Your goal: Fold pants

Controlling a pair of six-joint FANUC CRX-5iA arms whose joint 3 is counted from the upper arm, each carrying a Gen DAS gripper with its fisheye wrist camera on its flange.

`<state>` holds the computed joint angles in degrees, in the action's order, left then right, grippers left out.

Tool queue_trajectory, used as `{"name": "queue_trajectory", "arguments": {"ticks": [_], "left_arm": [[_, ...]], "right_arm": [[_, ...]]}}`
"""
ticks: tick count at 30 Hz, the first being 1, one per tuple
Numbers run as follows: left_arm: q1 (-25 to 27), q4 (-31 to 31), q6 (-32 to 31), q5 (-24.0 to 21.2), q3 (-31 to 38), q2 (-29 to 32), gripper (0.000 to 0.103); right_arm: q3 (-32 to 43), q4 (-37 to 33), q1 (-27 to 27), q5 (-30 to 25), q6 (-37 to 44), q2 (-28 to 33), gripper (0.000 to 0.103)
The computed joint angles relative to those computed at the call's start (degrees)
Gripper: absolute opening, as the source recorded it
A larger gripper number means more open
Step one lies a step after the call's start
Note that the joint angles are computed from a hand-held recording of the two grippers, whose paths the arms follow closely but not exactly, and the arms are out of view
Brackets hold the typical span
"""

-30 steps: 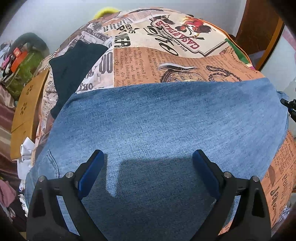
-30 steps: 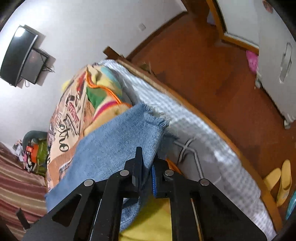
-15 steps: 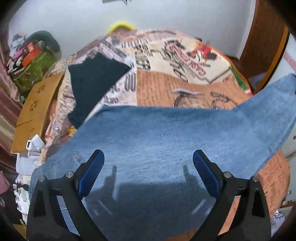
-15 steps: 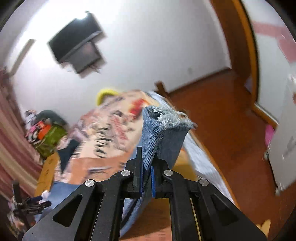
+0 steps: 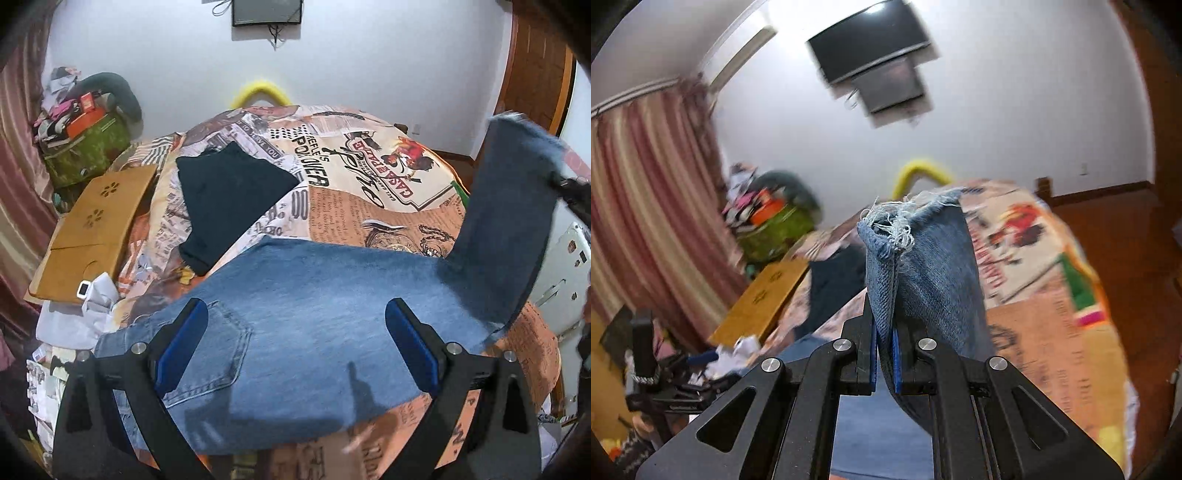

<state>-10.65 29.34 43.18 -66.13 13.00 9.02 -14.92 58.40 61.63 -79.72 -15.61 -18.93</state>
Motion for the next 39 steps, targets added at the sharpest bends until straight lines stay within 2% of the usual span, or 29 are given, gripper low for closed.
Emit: {"name": "queue_trajectory", "arguments": {"ticks": [6,12,18,21,23,26,29,34,36,39], "left_arm": [[2.76,1.39,-1.30,-0.88,-1.68,-1.24,0.098],[3.60,-0.21,-0.48,-1.16,-1.52,-0.91,0.098],[3.21,-0.71,0.17,-1.11,-1.22,-0.43,0.098],[2.58,-1.22,-0.08,-0.47,-1.31,-0.70,0.098],[2.17,-1.33,-0.43,-0.32,-1.23,-0.79,0.098],[1.26,-1.50,-0.73,-0.14,-0.60,-0.63,0.098],[0.24,-1.34,-0.65,-0.74,0.86,0.23,0.098],[-2.47,-1.87,1.11,-2.57,4.89,2.94,0.098],[-4.00,-2.23,1.66,-3.22,6.86,4.53,0.098],[-6.04,-4.33,3.82,-3.87,9.98,7.01,0.099]], "right_arm": [[3.99,-8.94,-5.51,10.88,9.40,5.92,0.005],[7.04,-19.41,-7.22,16.79,17.60,10.24,0.006],[11.32,-29.66,-7.12,16.88,26.55,13.93,0.010],[13.01,-34.12,-7.70,16.27,28.56,14.64,0.013],[14.83,-37.72,-8.41,15.50,30.25,14.88,0.023],[14.88,-37.51,-7.97,15.46,29.49,13.61,0.035],[12.73,-33.59,-7.08,15.51,27.36,10.99,0.043],[9.35,-25.34,-5.70,10.86,22.29,6.55,0.045],[8.78,-23.13,-5.48,7.96,21.27,5.84,0.049],[7.30,-21.60,-5.90,4.98,19.94,4.30,0.049]]}}
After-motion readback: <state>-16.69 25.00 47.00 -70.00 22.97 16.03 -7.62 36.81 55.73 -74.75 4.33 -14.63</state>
